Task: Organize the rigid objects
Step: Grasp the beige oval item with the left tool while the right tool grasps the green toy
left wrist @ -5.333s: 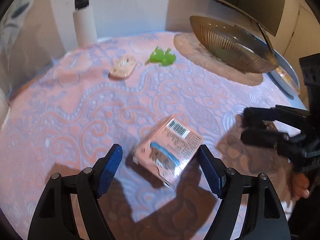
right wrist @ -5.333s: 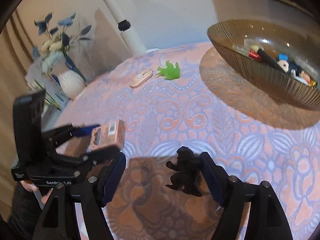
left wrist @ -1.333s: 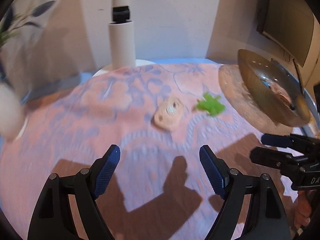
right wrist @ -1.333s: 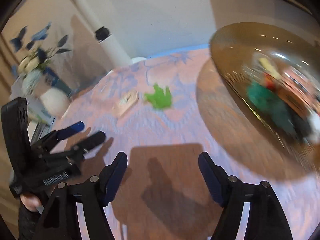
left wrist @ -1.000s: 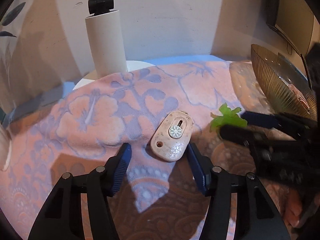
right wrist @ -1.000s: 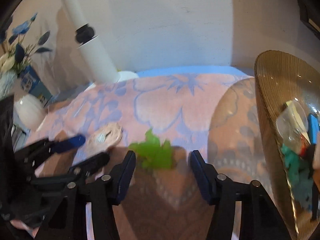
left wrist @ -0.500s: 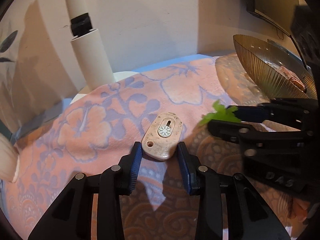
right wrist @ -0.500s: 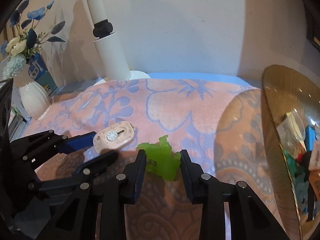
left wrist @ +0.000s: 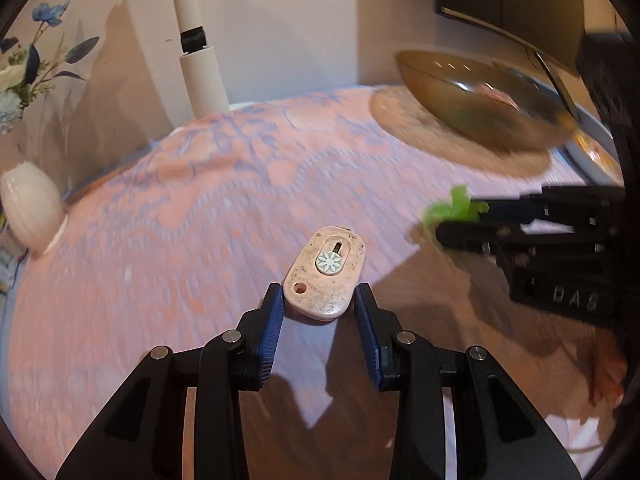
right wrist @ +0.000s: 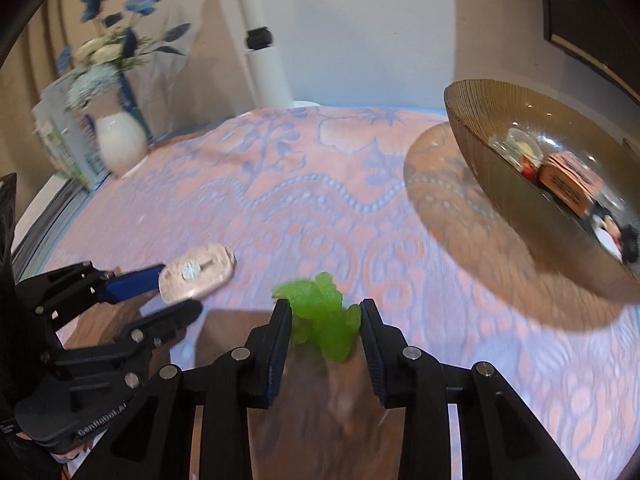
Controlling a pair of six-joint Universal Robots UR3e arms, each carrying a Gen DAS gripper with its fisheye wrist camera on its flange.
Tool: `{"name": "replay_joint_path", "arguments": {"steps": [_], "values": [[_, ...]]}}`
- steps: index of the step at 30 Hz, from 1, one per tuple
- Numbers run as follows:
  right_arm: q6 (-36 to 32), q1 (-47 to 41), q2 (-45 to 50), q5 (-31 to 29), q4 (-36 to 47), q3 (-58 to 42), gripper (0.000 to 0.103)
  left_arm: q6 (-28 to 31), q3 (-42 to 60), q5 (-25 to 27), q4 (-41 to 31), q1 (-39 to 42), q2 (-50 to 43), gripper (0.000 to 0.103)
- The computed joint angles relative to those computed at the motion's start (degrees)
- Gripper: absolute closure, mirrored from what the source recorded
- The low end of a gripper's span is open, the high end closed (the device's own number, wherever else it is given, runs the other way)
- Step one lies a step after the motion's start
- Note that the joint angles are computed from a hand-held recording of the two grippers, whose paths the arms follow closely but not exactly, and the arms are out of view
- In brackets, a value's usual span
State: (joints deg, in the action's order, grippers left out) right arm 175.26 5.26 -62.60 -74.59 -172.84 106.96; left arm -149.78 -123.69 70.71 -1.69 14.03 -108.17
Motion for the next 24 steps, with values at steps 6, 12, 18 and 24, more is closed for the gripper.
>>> {"name": "replay_joint_path", "arguments": {"steps": [6, 12, 18, 24], "values": [[-3.27, -0.81, -5.08, 2.41, -0.33, 7.83, 0.07, 0.4, -9.7, 2.49, 6.06, -0.9, 5.06, 0.064], [-3.5, -1.82, -4.17, 4.92, 0.71, 6.86, 0.044, -2.49, -4.92, -0.29, -1.24, 1.6, 3.94, 0.03], [-1.59, -2.83, -2.75, 6.19, 4.6, 3.17, 0.043, -3.84, -0.5, 1.96, -2.84, -1.3, 0.78, 0.034], [2.74, -2.76, 1.88, 7.26, 8.55, -5.24, 0.033, -1.07, -1.8, 0.83, -0.05, -3.45, 0.75, 0.07]]}}
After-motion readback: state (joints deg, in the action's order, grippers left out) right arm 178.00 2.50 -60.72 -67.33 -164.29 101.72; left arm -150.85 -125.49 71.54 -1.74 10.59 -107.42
